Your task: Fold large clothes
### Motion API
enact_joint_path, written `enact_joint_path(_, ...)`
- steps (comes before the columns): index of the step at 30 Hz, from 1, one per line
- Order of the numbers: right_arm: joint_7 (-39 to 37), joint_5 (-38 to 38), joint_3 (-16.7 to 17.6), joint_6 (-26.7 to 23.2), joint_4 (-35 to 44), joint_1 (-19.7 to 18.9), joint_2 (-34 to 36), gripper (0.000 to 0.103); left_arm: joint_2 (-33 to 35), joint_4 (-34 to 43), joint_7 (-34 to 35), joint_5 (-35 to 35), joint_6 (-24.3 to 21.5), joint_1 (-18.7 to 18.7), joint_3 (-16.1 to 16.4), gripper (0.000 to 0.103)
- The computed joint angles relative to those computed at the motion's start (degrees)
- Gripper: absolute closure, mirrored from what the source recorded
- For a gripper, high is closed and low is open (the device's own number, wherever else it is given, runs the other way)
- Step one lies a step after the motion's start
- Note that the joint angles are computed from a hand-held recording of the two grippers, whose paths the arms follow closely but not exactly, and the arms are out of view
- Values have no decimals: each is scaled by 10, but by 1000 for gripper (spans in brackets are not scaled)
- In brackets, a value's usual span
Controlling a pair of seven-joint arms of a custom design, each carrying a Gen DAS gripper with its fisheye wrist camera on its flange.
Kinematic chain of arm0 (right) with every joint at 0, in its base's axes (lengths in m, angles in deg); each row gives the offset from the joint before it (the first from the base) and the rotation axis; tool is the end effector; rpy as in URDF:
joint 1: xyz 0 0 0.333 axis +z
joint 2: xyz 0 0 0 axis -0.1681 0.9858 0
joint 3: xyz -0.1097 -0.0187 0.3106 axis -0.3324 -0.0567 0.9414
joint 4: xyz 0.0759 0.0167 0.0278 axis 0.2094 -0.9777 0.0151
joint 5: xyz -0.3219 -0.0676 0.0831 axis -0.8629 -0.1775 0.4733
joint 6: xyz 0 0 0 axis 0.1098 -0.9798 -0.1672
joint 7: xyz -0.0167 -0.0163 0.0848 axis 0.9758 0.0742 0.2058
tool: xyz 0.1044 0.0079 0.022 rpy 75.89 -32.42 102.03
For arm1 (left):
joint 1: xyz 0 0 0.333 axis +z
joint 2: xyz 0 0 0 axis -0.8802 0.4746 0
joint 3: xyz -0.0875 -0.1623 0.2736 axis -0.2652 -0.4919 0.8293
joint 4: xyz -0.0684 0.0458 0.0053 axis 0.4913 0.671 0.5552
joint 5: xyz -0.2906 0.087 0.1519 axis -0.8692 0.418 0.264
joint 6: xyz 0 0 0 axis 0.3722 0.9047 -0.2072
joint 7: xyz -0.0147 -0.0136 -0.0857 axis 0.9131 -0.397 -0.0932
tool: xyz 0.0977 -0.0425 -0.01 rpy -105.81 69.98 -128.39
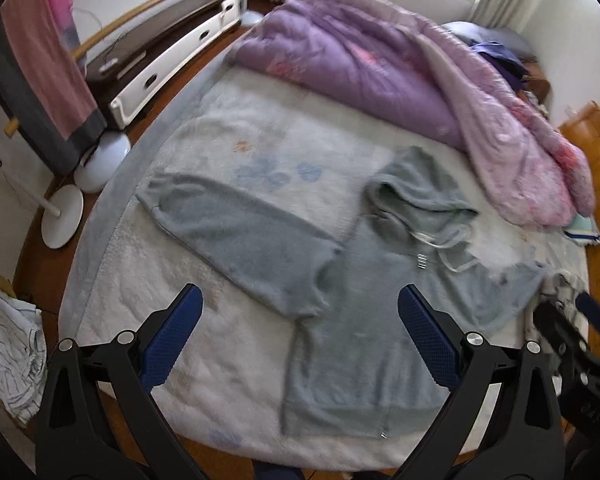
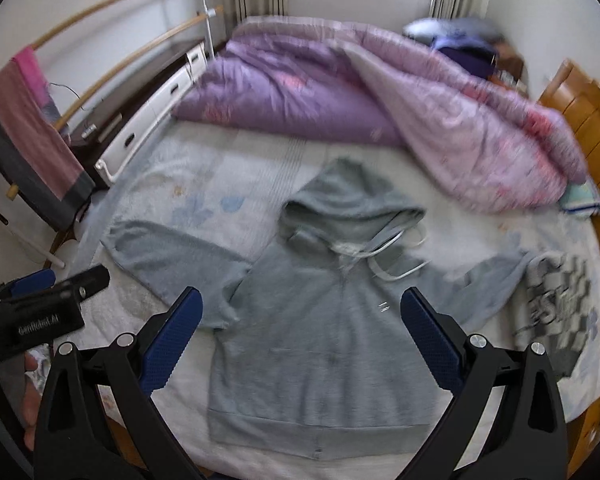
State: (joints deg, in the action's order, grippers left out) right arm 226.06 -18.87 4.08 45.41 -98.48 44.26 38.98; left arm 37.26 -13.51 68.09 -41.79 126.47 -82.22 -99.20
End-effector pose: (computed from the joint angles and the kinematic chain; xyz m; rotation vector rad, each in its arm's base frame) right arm 0.3536 0.4734 0.7034 -1.6854 2.1743 -0.5684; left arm 0.4551 -0.3206 0.6632 -1.9082 2.2082 -0.5728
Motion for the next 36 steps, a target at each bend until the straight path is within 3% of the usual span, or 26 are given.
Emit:
enact_joint_path(7,-37,62,-17,72,1,-43,75,12,64,-45,1,22,67,48,43,5)
enact_joint_path(9,-41,91,-16,115,-38,-64,75,32,93,-55,-9,46,91,61,58,5)
enact_joint_path(13,-42,152,-11,202,-110,-105,78,53,159,-34,-37,76,98,81,85,5)
enact_joint_path(15,-45,188,-5,249,-152,-126,78,69,195,-21,-48,86,113,92,97,5)
enact_joint_path(17,-52,214,1,305,-205,-141,65,72,221,-9,-51,87,121,101,103,7)
enact_joint_path(18,-58,224,4,318,-219,-145,64,72,237,3,-50,89,124,104,105,9)
enact_joint_path(20,-74,242,9,336,-241,-152,64,72,278,39,-35,82,124,114,107,37)
enact_joint_path(24,-89,276,16,368,-285,-162,61,72,335,96,-9,41,112,131,99,59)
enact_joint_path(26,-97,284,16,375,-298,-165,62,72,333,86,5,29,138,137,94,86)
enact_joint_path(28,-108,287,16,382,-303,-168,66,77,319,74,0,23,151,137,99,89)
enact_joint_path(30,-125,304,20,409,-317,-177,69,90,270,19,-11,20,206,143,105,89)
enact_joint_path(32,-141,320,24,447,-327,-183,74,98,229,-16,-36,41,228,139,123,89)
enact_joint_path(33,-156,328,27,466,-327,-187,81,100,195,-45,-65,62,246,136,139,89)
enact_joint_path(36,-195,354,38,498,-308,-194,110,100,138,-94,-60,60,267,165,133,89)
